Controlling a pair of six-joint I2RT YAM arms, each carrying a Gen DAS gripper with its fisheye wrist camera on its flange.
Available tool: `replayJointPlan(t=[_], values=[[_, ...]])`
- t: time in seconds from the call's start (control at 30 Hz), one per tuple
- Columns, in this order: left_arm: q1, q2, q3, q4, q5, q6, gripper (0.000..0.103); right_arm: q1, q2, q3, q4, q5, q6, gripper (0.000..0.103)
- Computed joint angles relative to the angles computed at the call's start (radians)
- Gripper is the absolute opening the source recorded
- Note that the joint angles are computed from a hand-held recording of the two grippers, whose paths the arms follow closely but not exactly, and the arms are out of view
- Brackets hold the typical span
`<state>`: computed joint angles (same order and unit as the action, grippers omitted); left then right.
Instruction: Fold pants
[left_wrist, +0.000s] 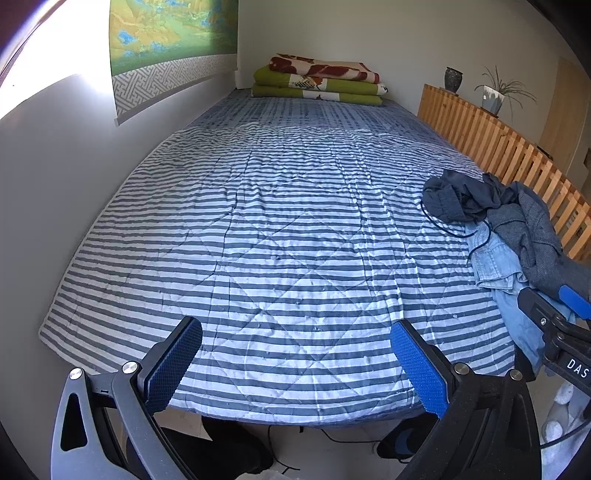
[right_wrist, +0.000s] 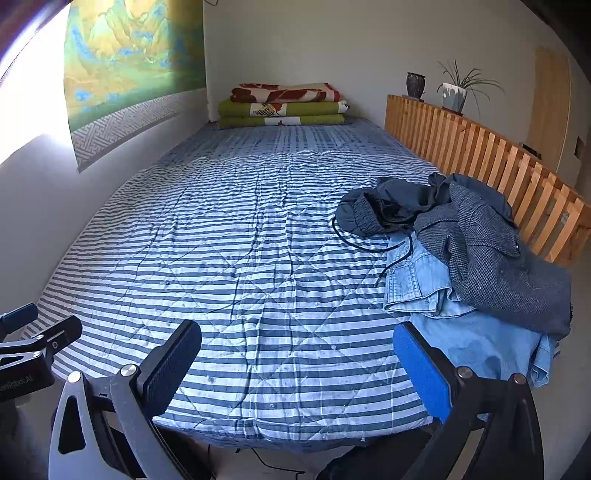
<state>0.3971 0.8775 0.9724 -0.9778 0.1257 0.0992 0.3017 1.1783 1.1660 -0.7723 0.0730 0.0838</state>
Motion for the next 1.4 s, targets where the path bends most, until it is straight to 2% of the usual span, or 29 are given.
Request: replayJointPlan(t=[0.2, 0.43, 0.57, 0.63, 0.73, 0.9, 1.07, 1.27, 1.33, 1.37, 1.4], values=[[-0.084, 0.038, -0.013, 0.048, -0.037, -0.038, 0.103, -0.102, 0.041, -0.012, 0.095, 0.034, -0.06, 0.102], [-0.133, 0.11, -0.019, 0.105, -0.053, -0.093, 0.103, -0.291, 0.202, 0.121, 0.099, -0.035, -0.219, 0.101], [-0.151, 0.161, -0.017, 0.134, -0.072, -0.101, 0.103, -0.409, 0.33, 0.271, 0.029, -0.096, -0.266, 0.089], [-0.17, 0.185, -0.013, 0.152, -0.089, -0.101, 0.103, -0.453, 0.4, 0.349, -0.003, -0.104, -0.278, 0.088], [-0.195, 0.214, -0.011, 0.182, -0.097, -0.106, 0.103, -0.507, 0.509, 0.473, -0.052, -0.102, -0.3, 0.081], [-0.235, 0.289, -0.004, 0.212, -0.091, -0.106, 0.103, -0.53, 0.678, 0.67, -0.125, -0.051, -0.335, 0.08], [-0.261, 0.315, -0.026, 0.25, -0.095, -0.115, 0.103, -0.535, 0.841, 0.88, -0.233, -0.047, -0.341, 0.08], [-0.261, 0.316, -0.028, 0.257, -0.107, -0.111, 0.103, -0.526, 0.954, 0.994, -0.273, 0.016, -0.343, 0.08], [-0.26, 0.313, -0.027, 0.26, -0.118, -0.105, 0.103, -0.529, 0.977, 1.015, -0.277, 0.031, -0.35, 0.074], [-0.256, 0.313, -0.025, 0.26, -0.119, -0.102, 0.103, -0.534, 0.992, 1.033, -0.289, 0.031, -0.348, 0.066], [-0.249, 0.313, -0.026, 0.262, -0.115, -0.099, 0.103, -0.541, 1.006, 1.053, -0.305, 0.021, -0.342, 0.063]])
